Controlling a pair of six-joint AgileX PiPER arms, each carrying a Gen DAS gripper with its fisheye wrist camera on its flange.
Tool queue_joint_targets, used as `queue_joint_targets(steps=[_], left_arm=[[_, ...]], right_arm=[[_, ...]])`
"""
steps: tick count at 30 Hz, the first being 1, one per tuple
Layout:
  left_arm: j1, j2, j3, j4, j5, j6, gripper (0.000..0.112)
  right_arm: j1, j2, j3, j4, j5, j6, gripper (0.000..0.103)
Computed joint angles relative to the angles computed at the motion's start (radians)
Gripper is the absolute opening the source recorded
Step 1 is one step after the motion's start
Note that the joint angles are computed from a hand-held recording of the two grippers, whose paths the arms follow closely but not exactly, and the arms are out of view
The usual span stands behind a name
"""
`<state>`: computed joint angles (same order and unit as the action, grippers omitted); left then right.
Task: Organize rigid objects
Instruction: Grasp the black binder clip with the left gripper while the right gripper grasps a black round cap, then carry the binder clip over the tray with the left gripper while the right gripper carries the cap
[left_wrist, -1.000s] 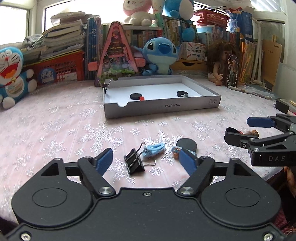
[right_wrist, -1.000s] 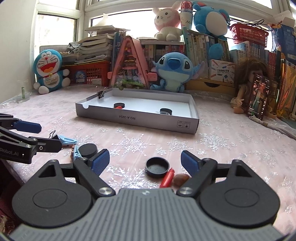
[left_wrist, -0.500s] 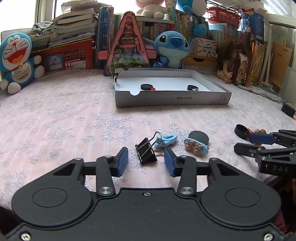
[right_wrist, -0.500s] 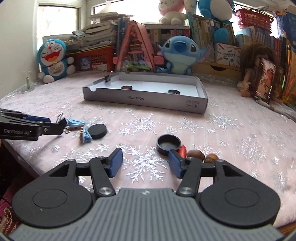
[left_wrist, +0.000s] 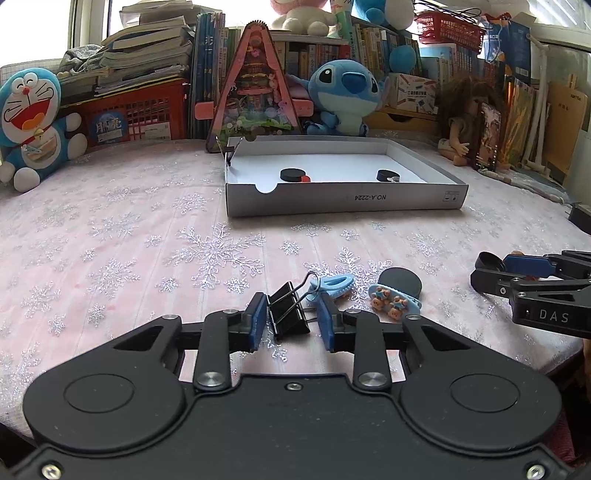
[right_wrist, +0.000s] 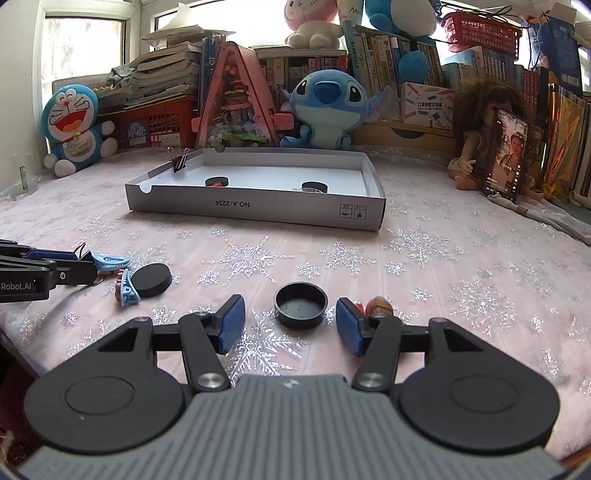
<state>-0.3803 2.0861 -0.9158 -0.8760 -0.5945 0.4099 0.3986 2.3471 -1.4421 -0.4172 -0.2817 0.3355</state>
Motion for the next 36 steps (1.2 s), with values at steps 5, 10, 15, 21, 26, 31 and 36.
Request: queue_joint_targets(steps=[5, 10, 15, 21, 26, 31, 36], left_arm=[[0.008, -0.008, 0.004, 0.000, 0.001, -0.024, 0.019], [0.008, -0.014, 0.008, -0.005, -0.007, -0.008, 0.019], [0.007, -0.030, 0.004, -0.013, -0.009, 0.005, 0.019], [0.011, -0.048, -0.009, -0.025, -0.005, 0.021, 0.019], [0.011, -0.055, -0.018, -0.040, -0.007, 0.034, 0.019], [0.014, -0.063, -0.019, -0.042, -0.011, 0.038, 0.019], [0.022, -0.069, -0.030, -0.049, 0.001, 0.047, 0.019]], right_arm=[[0.000, 0.009, -0.023, -0.037, 0.015, 0.042, 0.049], [0.006, 0.005, -0.023, -0.022, 0.014, 0.019, 0.038], [0.007, -0.006, -0.023, -0.040, 0.007, 0.033, 0.037], [0.006, -0.011, -0.034, -0.047, 0.004, 0.045, 0.038], [0.003, -0.012, -0.043, -0.056, 0.005, 0.059, 0.038], [0.003, -0.011, -0.053, -0.051, 0.006, 0.056, 0.038], [-0.001, -0.003, -0.080, -0.115, 0.021, 0.131, 0.038]])
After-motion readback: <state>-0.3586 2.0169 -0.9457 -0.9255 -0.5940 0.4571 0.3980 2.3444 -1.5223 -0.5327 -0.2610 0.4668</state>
